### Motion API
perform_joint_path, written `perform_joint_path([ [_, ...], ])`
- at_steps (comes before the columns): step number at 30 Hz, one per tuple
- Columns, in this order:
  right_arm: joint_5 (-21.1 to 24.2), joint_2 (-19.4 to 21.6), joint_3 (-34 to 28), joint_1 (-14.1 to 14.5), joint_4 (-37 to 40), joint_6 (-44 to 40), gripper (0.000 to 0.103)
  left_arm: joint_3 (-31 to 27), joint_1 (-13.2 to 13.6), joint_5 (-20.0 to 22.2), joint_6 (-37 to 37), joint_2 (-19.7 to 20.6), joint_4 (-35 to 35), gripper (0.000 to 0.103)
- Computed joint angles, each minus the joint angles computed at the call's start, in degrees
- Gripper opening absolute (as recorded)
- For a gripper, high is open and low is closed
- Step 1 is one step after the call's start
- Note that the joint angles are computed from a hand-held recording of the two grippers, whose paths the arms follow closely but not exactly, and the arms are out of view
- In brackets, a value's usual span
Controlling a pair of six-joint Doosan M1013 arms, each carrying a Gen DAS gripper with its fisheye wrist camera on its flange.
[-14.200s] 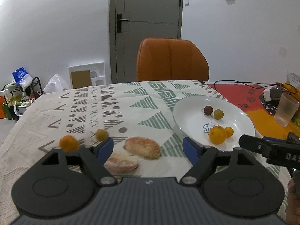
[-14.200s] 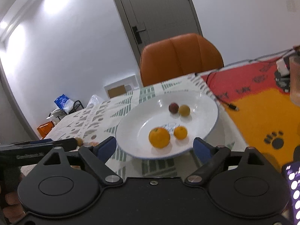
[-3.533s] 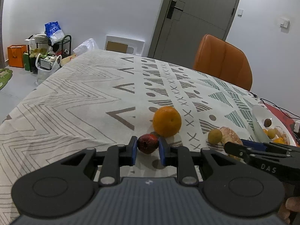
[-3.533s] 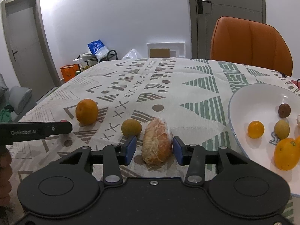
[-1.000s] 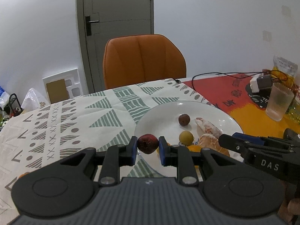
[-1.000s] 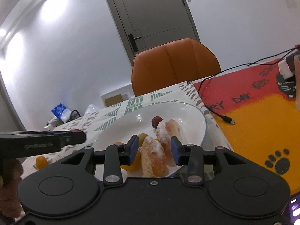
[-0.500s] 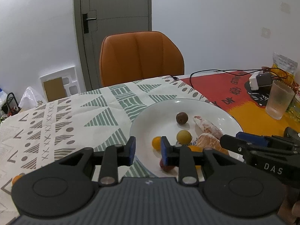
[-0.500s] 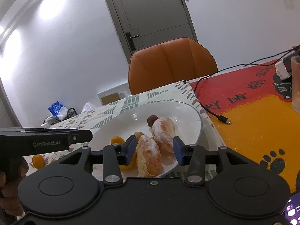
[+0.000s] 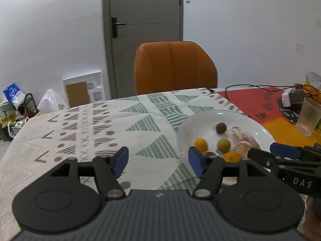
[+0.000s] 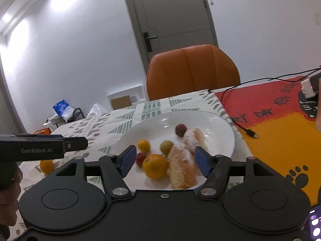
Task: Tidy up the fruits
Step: 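Move both open tools back over the orange and the yellow plum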
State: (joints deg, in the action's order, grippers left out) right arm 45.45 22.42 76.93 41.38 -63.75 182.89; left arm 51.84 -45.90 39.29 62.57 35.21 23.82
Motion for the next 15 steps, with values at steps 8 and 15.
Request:
perform_joint_path([
  [8,-1.7,1.5,-2.6,0.8,1.3,-3.4,0.103,4.5,0.8,-0.8,-5.2,-2.7,4.6,0.083],
  [15,-1.1,3.1,-5.4,1.3,4.1,-6.0,0.103,7.6,1.8,-0.9,-9.6,-4.6,7.6,0.088],
])
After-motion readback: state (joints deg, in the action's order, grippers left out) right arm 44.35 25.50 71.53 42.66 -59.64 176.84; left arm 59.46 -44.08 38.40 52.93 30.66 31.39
